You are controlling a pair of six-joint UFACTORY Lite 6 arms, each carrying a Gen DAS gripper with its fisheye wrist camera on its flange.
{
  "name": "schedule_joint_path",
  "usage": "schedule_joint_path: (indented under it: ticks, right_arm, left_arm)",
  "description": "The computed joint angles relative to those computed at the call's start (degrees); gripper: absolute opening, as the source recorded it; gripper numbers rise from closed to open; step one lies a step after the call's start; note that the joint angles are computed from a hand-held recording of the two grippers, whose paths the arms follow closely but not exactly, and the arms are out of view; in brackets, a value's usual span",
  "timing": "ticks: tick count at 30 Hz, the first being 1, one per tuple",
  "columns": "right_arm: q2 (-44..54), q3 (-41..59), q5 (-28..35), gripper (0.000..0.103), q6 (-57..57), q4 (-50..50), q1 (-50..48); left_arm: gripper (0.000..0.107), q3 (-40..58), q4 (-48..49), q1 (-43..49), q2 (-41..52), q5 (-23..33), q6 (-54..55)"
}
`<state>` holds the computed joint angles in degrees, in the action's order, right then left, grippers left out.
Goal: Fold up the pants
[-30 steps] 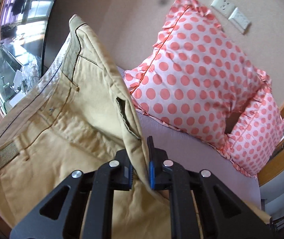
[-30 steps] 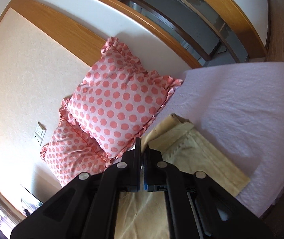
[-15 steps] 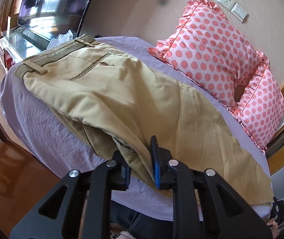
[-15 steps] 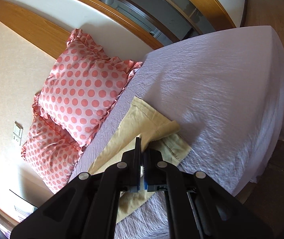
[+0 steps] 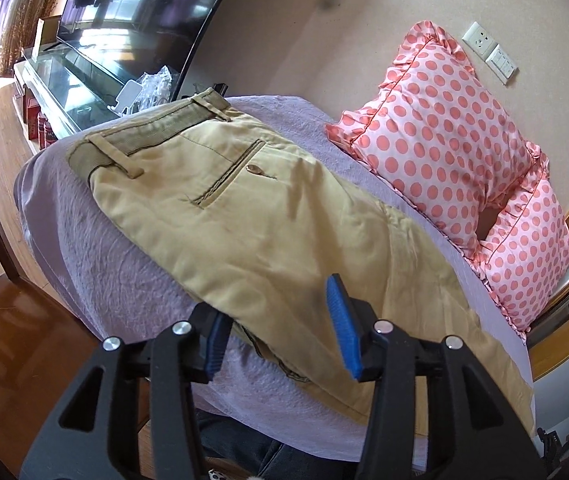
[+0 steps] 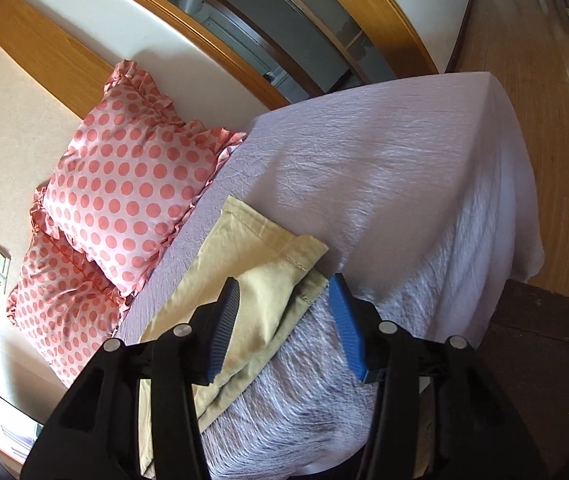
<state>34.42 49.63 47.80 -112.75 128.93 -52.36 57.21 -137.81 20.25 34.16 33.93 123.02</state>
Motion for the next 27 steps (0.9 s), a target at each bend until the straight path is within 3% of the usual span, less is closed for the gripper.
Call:
schedule_joint_path:
  ticks: [3, 4, 6, 15, 16, 17, 18, 19, 22, 25, 26, 27]
  right_arm:
    - [-0.30, -0.40, 0.54, 0.048, 0.25, -0.69, 1.44]
    - [-0.02, -0.18, 1.05, 0.041, 1.26, -1.97, 1.84]
    - [1.28, 0.44, 2.88, 0.038, 3.61, -4.82, 2.49]
    - [2.50, 1.01, 3.55, 0.028, -0.31, 1.55, 5.39]
    - [2.63, 1.11, 3.69, 0.023, -0.47, 1.79, 5.33]
    - [2.90, 1.24, 3.41, 0.016, -1.06, 2.54, 5.41]
    - [2.97, 1.07, 2.96, 0.013, -2.23, 3.94, 5.64]
    - [3.38, 1.02, 3.54, 0.007, -2.89, 4.22, 5.28]
    - [2.67, 0.32, 6.82, 0.004, -2.56, 3.47, 4.58]
    - [-3.10, -0.87, 6.85, 0.004, -2.87, 5.38, 8.36]
    - [-5.81, -1.28, 6.90, 0.004, -3.29, 5.92, 10.82]
    - [-8.47, -1.47, 6.72, 0.004, -3.81, 6.51, 13.94]
  left_arm:
    - [0.046, 1.67, 1.40, 0.86, 0.58, -0.25, -1.94]
    - [0.046, 2.13, 1.78, 1.34, 0.81, -0.47, -2.41]
    - [0.046, 3.45, 3.27, 2.22, 1.53, -1.04, -4.49]
    - [0.046, 7.90, 4.40, 4.63, 4.19, -2.76, -7.37]
    - [0.045, 8.24, 4.26, 4.99, 4.50, -2.73, -7.43]
    - [0.041, 8.52, 3.87, 5.28, 4.82, -2.75, -7.15]
    - [0.019, 8.48, 1.39, 5.28, 4.98, -3.46, -4.90]
    - [0.013, 8.53, -0.91, 5.41, 5.13, -4.45, -2.19]
    - [0.013, 9.11, 3.27, 7.52, 6.94, -2.02, -4.97]
    - [0.023, 5.88, 3.28, 9.13, 4.98, 1.04, -4.64]
    - [0.035, 4.06, 2.23, 9.39, 3.67, 2.03, -3.64]
    - [0.057, 1.77, -1.22, 9.14, 1.78, 1.62, -0.79]
